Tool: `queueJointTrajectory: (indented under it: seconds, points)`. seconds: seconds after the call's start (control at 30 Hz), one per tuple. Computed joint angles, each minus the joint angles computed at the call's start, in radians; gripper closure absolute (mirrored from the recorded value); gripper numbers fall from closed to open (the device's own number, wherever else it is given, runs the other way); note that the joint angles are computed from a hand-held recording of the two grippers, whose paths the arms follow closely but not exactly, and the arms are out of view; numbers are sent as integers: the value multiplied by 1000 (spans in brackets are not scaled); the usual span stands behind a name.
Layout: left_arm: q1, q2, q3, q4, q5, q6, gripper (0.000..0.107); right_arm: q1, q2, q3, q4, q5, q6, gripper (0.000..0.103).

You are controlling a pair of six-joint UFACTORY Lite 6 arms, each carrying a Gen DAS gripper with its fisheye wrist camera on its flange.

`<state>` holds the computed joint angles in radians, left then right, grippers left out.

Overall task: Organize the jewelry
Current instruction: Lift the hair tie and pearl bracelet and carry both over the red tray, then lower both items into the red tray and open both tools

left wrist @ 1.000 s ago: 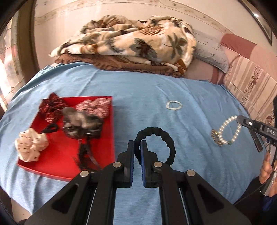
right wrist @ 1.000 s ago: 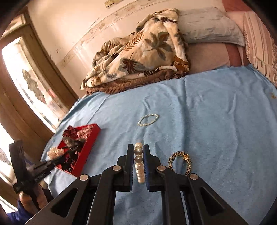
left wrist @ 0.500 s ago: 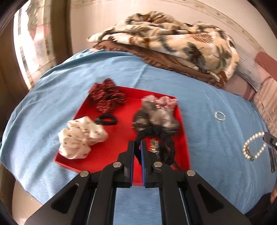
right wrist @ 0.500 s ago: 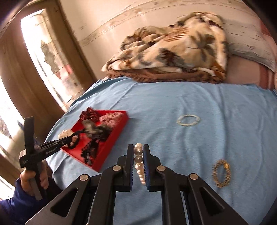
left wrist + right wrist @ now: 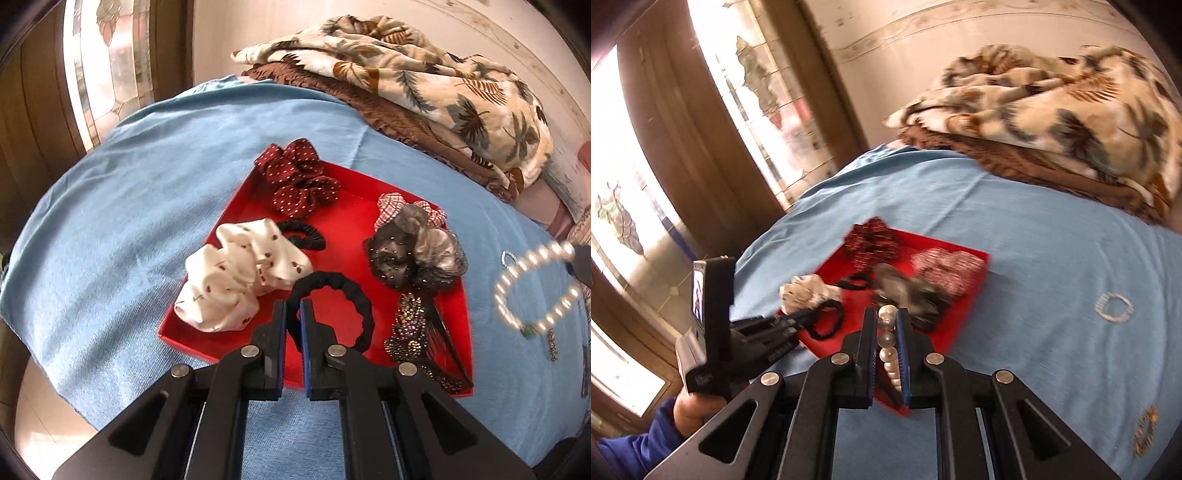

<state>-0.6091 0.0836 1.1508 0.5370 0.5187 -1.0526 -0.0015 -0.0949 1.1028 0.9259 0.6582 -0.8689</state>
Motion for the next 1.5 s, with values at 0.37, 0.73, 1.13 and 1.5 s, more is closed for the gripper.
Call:
queueJointTrajectory:
  seconds: [0.37, 0.73, 1.13, 1.5]
  points:
    - [29, 2, -36, -26, -32, 25, 100, 223, 388, 303, -68, -83, 189, 92]
    - [56, 15, -33, -85, -46, 58, 100, 209, 532, 364, -147, -90, 264, 91]
    - [36, -1, -42, 7, -32, -32, 66, 204, 522, 340, -152, -90, 265, 91]
    - [1, -24, -45, 123, -1, -129, 54, 176, 452, 300, -63, -62, 208, 88]
